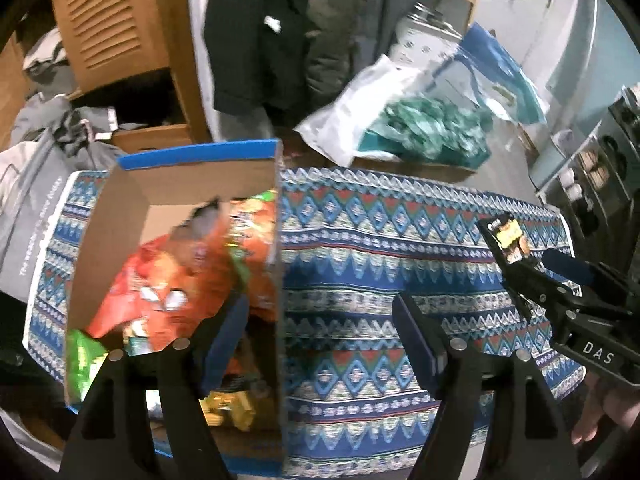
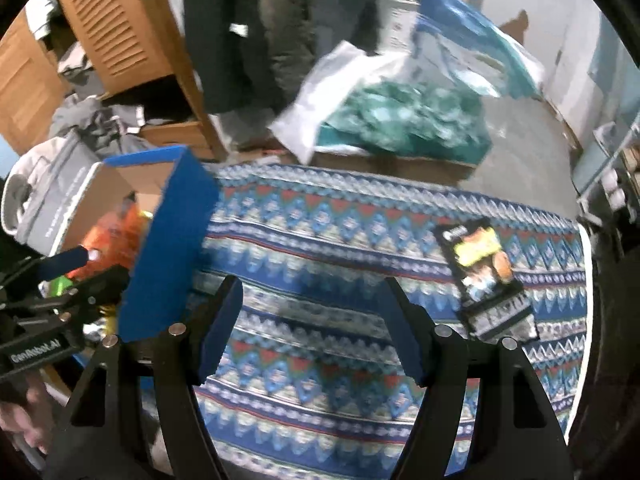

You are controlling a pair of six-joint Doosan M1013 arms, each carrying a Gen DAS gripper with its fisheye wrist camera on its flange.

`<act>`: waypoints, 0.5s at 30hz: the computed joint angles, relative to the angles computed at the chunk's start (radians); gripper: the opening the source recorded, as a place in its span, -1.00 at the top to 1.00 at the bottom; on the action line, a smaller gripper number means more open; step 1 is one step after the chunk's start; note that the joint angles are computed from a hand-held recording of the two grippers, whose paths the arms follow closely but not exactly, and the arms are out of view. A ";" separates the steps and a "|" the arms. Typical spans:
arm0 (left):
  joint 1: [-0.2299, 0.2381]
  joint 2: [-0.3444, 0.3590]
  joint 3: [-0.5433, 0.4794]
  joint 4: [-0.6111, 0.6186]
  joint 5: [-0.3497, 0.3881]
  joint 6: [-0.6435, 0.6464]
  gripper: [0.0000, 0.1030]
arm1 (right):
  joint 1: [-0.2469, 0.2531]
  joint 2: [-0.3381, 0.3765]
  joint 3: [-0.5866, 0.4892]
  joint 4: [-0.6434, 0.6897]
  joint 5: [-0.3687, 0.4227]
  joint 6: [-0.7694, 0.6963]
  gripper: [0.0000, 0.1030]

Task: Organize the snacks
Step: 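Withdraw both tools from the box toward the black packets on the cloth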

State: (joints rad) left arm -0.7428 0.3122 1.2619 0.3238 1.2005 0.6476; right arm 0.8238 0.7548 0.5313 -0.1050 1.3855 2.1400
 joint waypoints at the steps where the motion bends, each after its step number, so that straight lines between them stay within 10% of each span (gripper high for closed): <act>1: -0.003 0.015 -0.017 -0.009 0.007 0.011 -0.47 | -0.005 -0.012 0.026 -0.004 -0.005 0.005 -0.38; 15: -0.029 0.186 -0.238 -0.062 0.070 0.122 -0.47 | -0.097 -0.105 0.258 0.044 -0.053 0.055 -0.38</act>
